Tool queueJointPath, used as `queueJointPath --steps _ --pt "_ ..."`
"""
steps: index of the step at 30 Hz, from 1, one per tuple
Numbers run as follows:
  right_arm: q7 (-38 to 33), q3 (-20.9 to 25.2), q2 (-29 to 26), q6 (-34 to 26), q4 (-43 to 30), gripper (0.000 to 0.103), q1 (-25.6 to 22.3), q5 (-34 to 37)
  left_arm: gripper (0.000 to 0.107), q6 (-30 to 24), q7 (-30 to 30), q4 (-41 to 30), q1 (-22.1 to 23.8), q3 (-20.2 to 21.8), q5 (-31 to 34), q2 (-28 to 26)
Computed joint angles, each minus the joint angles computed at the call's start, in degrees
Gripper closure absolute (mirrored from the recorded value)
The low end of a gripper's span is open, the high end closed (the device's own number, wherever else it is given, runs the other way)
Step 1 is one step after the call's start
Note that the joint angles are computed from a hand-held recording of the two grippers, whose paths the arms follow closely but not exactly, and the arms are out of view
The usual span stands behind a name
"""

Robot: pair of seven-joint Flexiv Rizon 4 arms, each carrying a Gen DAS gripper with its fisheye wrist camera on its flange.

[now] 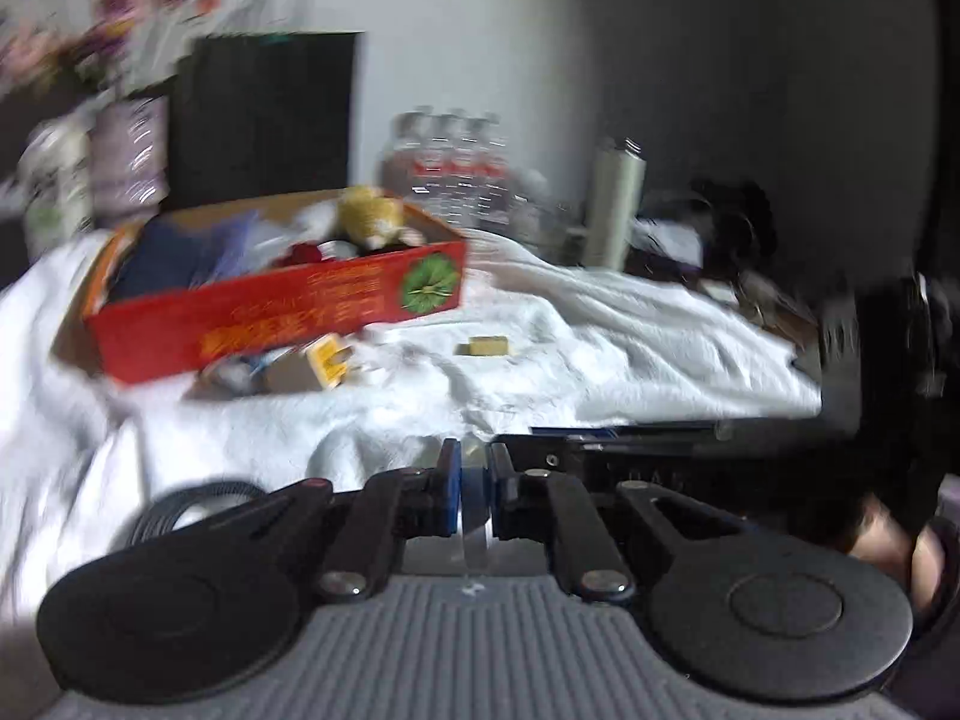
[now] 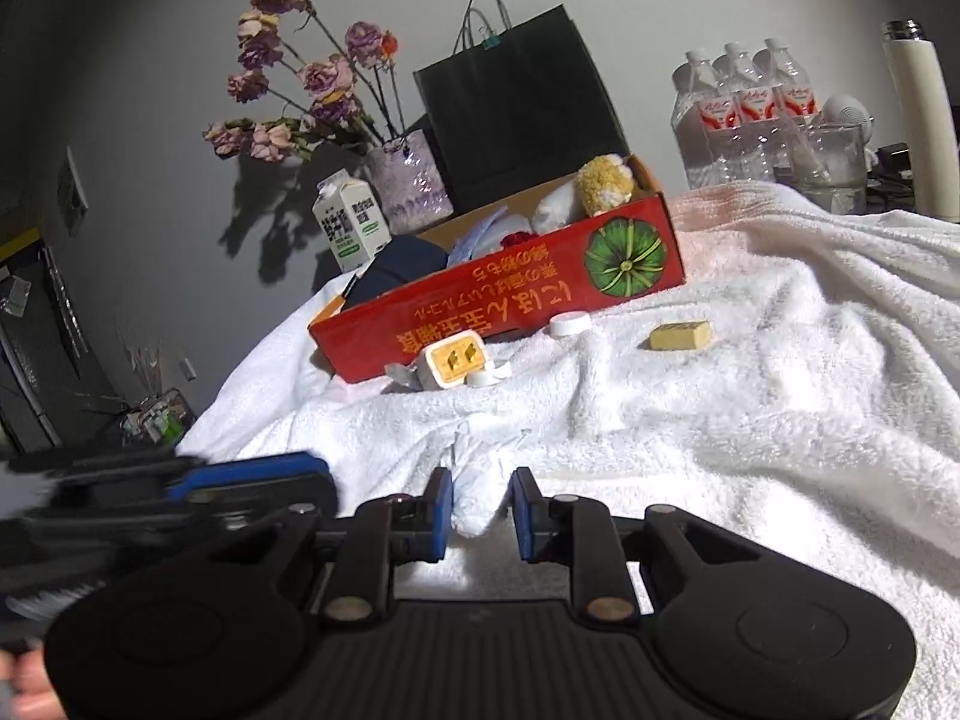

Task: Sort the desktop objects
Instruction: 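Carry the black cable and white tissue into the red box and open both tools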

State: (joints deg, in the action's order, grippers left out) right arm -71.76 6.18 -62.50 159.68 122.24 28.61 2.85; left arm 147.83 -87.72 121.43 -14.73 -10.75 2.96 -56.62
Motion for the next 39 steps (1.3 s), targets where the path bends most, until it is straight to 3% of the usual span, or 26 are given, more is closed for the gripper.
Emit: queueJointPath --steps 2,6,9,12,16,19,21,24,28,31,36,37,39 --pt "-2.41 -0.93 0.78 -0.55 0.84 0.083 2.66 4.15 0.097 4.97 -1.35 2.58 -2.29 0.66 -4.21 -0.07" --pt "-5.35 -0.54 1.83 2.97 4.71 0.083 4.01 5.41 0.097 12.60 -6.87 6.76 -1.50 -0.33 -4.79 -0.78" --pt "-8.14 -0.18 2.70 5.88 6.95 0.083 6.39 9.21 0.097 14.71 -10.46 8.68 0.40 -0.73 -2.68 -0.38" --pt "-10.81 0.24 3.67 9.96 9.21 0.083 8.23 11.26 0.097 16.50 -9.94 11.23 -1.49 0.51 -5.75 2.38" --pt "-14.20 -0.12 7.58 12.17 12.27 0.083 8.97 11.32 0.097 16.92 -9.95 11.21 0.12 1.06 -2.16 6.24" --pt "-14.86 -0.86 12.26 10.46 12.99 0.083 6.22 6.82 0.097 11.80 -8.84 9.40 2.30 1.27 -1.10 10.16" --pt "-16.05 -1.99 15.51 6.36 11.52 0.083 4.94 5.57 0.097 5.65 -10.00 7.55 5.25 0.28 0.59 13.15" --pt "-17.15 -3.39 19.63 -2.42 7.23 0.083 2.58 3.31 0.097 -3.12 -13.41 1.84 11.45 -2.23 7.98 15.34" --pt "-14.23 -3.80 21.10 -18.06 -2.65 0.083 -2.55 -3.63 0.097 -15.34 -14.05 -8.64 14.66 -4.01 10.07 14.49" --pt "-8.51 -2.54 18.00 -30.75 -13.29 0.083 -6.46 -10.92 0.097 -26.74 -13.64 -18.09 18.37 -7.94 10.45 10.05" --pt "-2.32 0.75 8.92 -51.21 -31.68 0.083 -9.46 -21.48 0.097 -45.97 -8.51 -32.05 20.79 -12.85 3.46 0.23" --pt "-1.61 1.58 6.93 -54.44 -35.10 0.083 -9.88 -22.79 0.097 -47.95 -7.21 -33.97 21.15 -13.63 2.36 -1.49" --pt "-1.64 4.09 3.12 -61.86 -41.27 0.083 -10.95 -25.59 0.097 -50.00 -6.34 -37.54 18.80 -10.68 -0.90 -3.34"
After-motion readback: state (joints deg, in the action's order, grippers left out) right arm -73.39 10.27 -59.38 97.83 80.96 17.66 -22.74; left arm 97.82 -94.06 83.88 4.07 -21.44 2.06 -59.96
